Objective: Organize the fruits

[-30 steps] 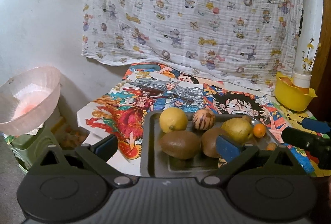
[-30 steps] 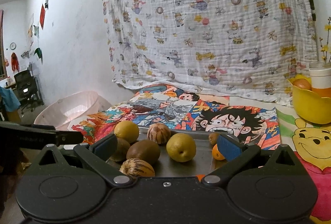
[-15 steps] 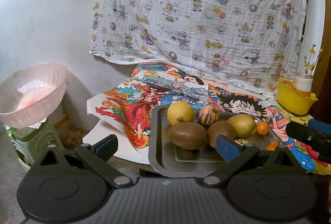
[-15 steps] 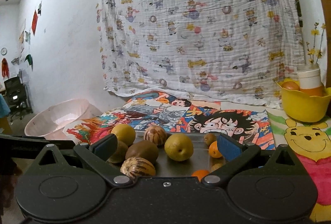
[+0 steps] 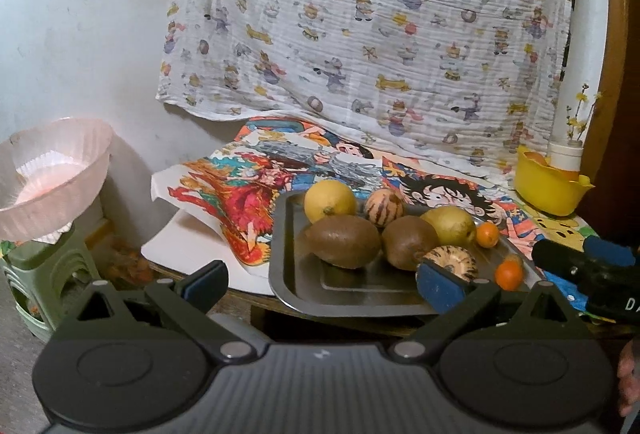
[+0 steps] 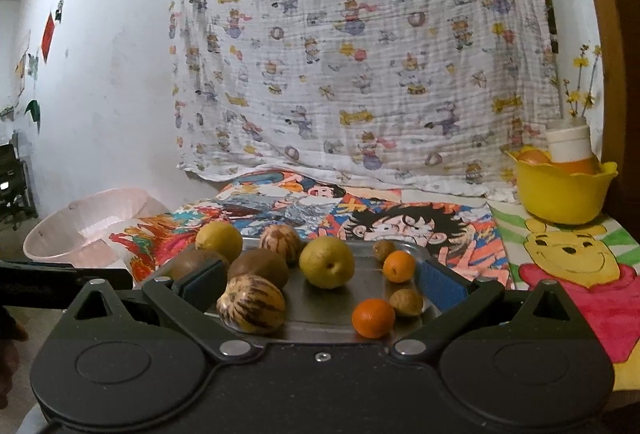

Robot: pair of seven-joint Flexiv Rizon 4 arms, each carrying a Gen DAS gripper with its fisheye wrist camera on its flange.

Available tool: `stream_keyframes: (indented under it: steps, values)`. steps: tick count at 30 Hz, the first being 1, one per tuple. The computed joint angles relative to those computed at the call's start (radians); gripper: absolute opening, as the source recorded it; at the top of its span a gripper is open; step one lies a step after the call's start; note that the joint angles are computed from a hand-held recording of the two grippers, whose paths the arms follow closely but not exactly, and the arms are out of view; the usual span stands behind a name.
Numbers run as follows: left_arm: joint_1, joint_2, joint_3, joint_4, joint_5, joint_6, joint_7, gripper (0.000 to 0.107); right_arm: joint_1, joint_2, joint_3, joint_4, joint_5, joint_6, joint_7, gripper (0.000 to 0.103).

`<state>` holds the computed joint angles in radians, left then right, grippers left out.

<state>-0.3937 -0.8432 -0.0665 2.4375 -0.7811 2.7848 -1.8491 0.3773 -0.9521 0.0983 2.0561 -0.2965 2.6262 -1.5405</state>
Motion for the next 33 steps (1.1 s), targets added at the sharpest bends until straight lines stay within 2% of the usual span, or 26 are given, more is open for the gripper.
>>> stream_keyframes:
  steps: [11, 33]
  values:
    - [0.013, -0.008, 0.000, 0.007, 0.050, -0.019, -0.033, 0.102, -0.009, -0.010, 0.000, 0.011, -0.020, -0.014, 0.003, 0.102]
    - [-0.006, 0.013, 0.014, 0.002, 0.063, -0.111, 0.014, 0.102, -0.012, -0.005, 0.007, 0.020, -0.020, -0.076, -0.012, 0.102]
